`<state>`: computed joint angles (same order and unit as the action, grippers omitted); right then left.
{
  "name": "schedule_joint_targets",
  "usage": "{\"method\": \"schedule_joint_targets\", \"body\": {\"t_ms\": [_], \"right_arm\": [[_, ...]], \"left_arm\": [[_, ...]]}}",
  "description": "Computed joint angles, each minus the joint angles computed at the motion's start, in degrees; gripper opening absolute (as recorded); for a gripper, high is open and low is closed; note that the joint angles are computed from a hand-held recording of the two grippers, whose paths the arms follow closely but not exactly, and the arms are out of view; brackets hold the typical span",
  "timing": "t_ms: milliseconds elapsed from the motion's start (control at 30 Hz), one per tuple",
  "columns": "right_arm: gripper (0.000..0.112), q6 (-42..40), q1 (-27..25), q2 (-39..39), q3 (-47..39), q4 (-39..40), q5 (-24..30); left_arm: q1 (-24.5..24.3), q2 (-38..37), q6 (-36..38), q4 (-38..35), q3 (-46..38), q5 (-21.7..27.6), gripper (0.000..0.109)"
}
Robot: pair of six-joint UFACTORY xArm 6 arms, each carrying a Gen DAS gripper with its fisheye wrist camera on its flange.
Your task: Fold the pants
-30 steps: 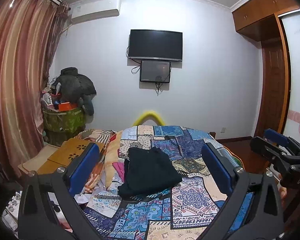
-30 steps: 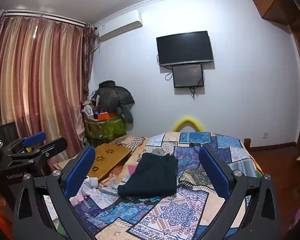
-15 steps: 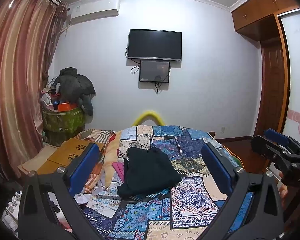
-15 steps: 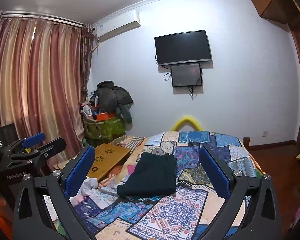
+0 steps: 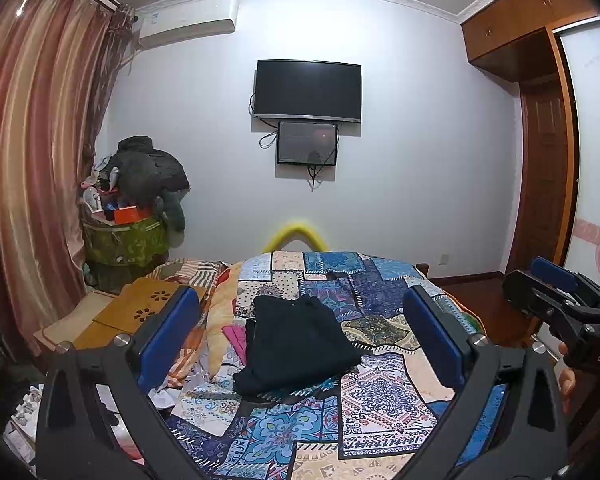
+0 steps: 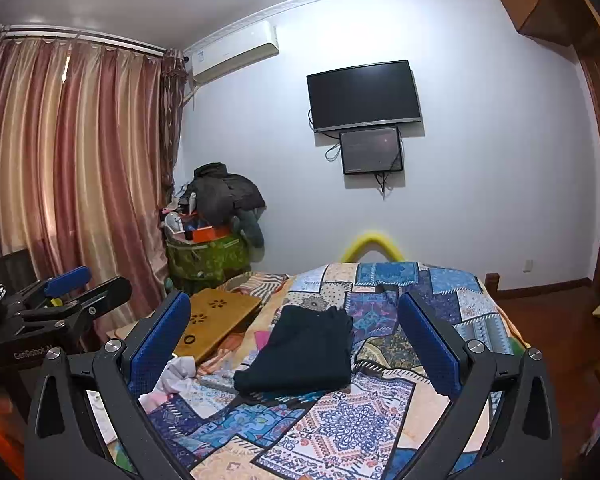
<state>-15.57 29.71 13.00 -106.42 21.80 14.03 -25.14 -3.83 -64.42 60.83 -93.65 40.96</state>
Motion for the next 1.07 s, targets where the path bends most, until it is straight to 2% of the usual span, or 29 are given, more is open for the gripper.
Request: {"method": "schedule_joint_targets", "body": {"t_ms": [533,1067], "right_arm": [[0.103,-0.45,0.03,-0.15,0.00,0.35,0.48],[0.103,-0.64,-0.06,0.70,-1.00,0.51,1.76]], "left_arm": [[0.78,-0.66,2.13,-2.20,0.79,-2.73,0.103],[1.39,-1.07,3.53,-3.69,1.87,-3.43,0.103]]}}
